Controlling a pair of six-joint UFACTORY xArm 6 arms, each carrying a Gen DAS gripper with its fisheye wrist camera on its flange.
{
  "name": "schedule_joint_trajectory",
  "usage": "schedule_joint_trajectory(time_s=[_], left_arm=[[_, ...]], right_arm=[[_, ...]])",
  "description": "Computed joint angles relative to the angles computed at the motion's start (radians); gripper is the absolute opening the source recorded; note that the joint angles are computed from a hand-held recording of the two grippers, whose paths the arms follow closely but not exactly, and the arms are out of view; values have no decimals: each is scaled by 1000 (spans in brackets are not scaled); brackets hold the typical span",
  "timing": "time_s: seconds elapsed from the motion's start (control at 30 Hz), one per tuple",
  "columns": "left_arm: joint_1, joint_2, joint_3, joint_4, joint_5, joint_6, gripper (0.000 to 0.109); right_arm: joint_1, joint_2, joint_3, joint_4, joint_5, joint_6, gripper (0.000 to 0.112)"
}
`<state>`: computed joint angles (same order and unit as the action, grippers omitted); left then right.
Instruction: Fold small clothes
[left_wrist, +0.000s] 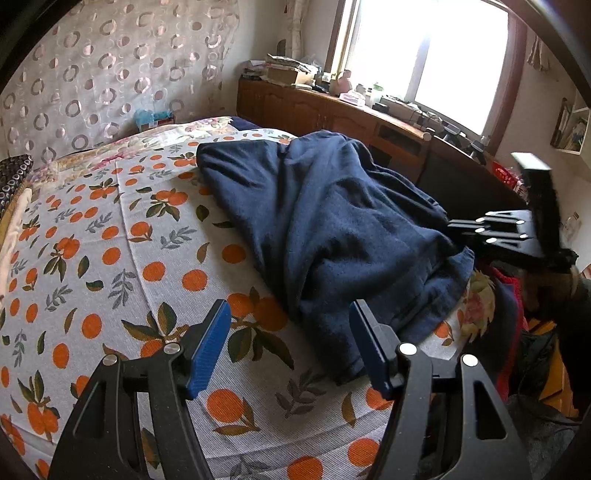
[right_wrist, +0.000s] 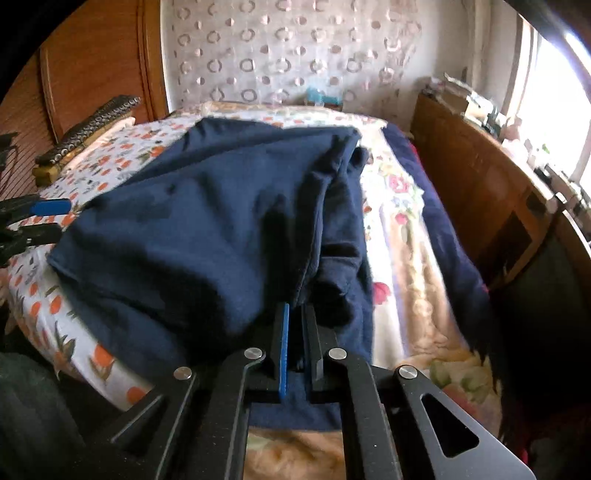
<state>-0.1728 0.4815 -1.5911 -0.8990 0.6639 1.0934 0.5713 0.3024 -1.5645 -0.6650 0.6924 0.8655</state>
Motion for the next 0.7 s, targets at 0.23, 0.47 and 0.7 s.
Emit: schedule_joint_trajectory(time_s=[0.23,0.47,0.7], left_arm=[[-5,2,-2,10,14,-4,67],[-17,-1,10,48,23,-24,67],[-24,3,10,58,43,-30,67]], right_arm=[[7,-146,139,-21,43,38,5],[0,-121,133,58,101,-20,5],[-3,-148,159,26,55,29,5]])
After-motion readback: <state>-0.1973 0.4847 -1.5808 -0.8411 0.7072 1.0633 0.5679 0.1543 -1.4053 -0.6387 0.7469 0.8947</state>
